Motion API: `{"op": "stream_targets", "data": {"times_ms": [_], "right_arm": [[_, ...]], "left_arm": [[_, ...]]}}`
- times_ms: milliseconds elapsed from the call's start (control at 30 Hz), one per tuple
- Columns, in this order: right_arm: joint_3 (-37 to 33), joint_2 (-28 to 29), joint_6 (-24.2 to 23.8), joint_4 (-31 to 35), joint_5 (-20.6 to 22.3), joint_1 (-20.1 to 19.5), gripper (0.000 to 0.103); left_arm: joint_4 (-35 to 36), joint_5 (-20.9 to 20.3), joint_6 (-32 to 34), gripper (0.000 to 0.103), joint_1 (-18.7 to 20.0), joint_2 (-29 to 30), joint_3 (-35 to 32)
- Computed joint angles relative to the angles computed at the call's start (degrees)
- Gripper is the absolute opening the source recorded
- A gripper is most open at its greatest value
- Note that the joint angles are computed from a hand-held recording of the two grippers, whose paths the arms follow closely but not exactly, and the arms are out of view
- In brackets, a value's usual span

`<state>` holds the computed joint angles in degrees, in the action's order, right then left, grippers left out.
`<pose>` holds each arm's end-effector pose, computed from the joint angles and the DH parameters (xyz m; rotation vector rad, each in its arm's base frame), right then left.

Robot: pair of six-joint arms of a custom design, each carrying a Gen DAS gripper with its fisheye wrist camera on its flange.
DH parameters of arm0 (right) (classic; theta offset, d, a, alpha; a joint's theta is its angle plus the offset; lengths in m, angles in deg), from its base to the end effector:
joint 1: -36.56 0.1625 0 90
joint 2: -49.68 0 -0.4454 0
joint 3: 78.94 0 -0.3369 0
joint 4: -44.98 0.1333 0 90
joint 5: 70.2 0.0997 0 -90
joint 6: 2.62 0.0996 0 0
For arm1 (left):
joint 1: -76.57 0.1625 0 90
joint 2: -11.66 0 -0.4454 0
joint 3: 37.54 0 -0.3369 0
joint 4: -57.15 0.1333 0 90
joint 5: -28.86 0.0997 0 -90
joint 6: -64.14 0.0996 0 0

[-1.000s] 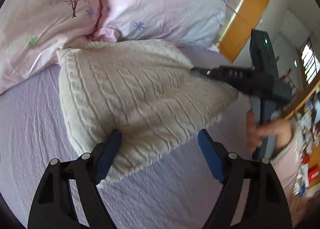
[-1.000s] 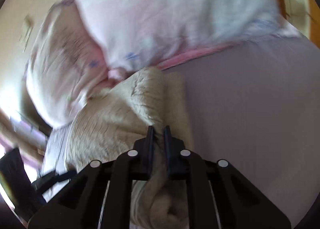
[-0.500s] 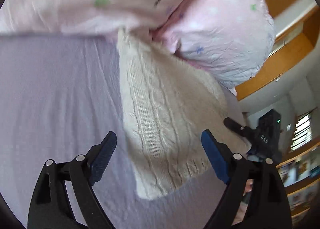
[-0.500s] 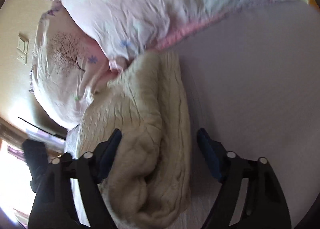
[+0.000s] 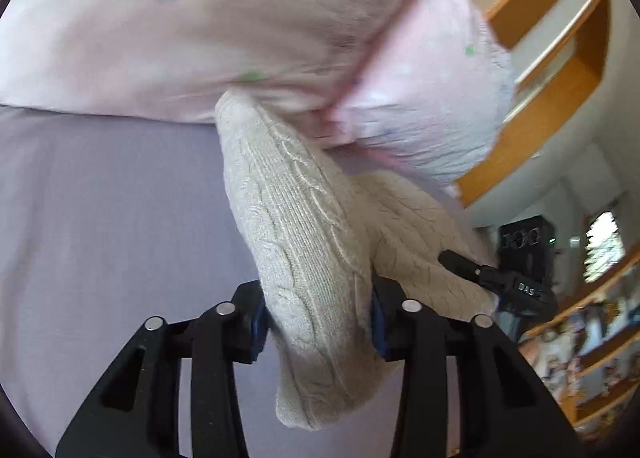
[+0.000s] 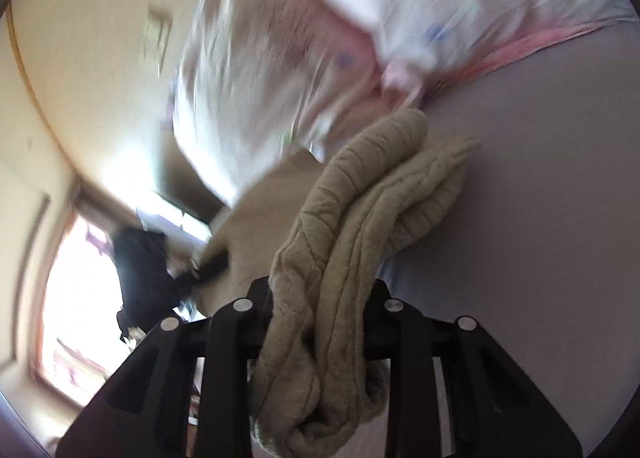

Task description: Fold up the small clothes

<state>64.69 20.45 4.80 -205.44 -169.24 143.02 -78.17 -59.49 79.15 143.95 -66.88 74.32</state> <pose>0.2232 -0.3402 0.0766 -0.1299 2.8637 -1.2373 -0.0621 -0.5030 0.3373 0.9984 2.9449 -0.3291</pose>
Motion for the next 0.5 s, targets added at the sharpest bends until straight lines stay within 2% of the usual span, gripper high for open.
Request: {"op": "stream_targets", "data": {"times_ms": [67, 100, 133, 167, 200, 233, 300, 367, 400, 433, 467, 500], "right_arm": [[-3.25, 0.6, 2.19, 7.24, -8.84, 3.15, 0.039], [-3.25, 0.61, 2.97, 7.26, -11.06, 4.39, 0.051], [-2.85, 0.72, 3.81, 5.74, -13.23, 5.72, 0.057], [-2.08, 0.98, 4.13, 1.85, -16.22, 7.91, 0.057], [-1.2, 1.75, 3.45, -3.51, -16.87, 9.43, 0.06], [-0.26, 2.41, 2.88, -8.67, -15.11, 10.29, 0.067], [1.2, 2.84, 2.42, -13.19, -6.36, 8.93, 0.075], [0.1, 2.77, 3.57, -10.87, 3.54, 6.16, 0.079], [-0.6, 2.63, 4.89, -8.69, 5.86, 5.1, 0.08], [-1.86, 2.53, 7.45, -4.99, 5.77, 3.95, 0.082], [-2.62, 1.82, 9.34, -1.48, 3.29, 3.56, 0.082], [-3.95, 2.61, 10.59, -0.37, 0.76, 2.9, 0.079]], "left_arm": [[1.26, 9.19, -0.13, 0.053, -0.53, -0.55, 1.03], [1.54, 10.59, 0.23, 0.057, -0.46, -1.02, 1.4], [-0.08, 9.59, 1.42, 0.057, -0.16, -2.68, 2.41], [-1.97, 9.91, 2.0, 0.057, -0.64, -4.0, 3.43], [-5.35, 9.56, 3.33, 0.057, -1.29, -5.74, 5.02], [-8.59, 6.82, 5.36, 0.058, -1.89, -7.99, 6.64], [-10.13, 1.96, 6.9, 0.066, -2.47, -10.04, 7.84], [-7.38, -1.3, 6.18, 0.072, -3.5, -9.21, 7.8], [-5.72, -2.42, 5.61, 0.073, -3.64, -8.05, 7.59], [-4.67, -2.84, 5.25, 0.075, -3.58, -6.44, 7.59], [-3.86, -2.04, 4.75, 0.075, -3.83, -4.98, 7.72], [-3.89, 0.87, 3.71, 0.076, -4.48, -2.71, 8.27]]}}
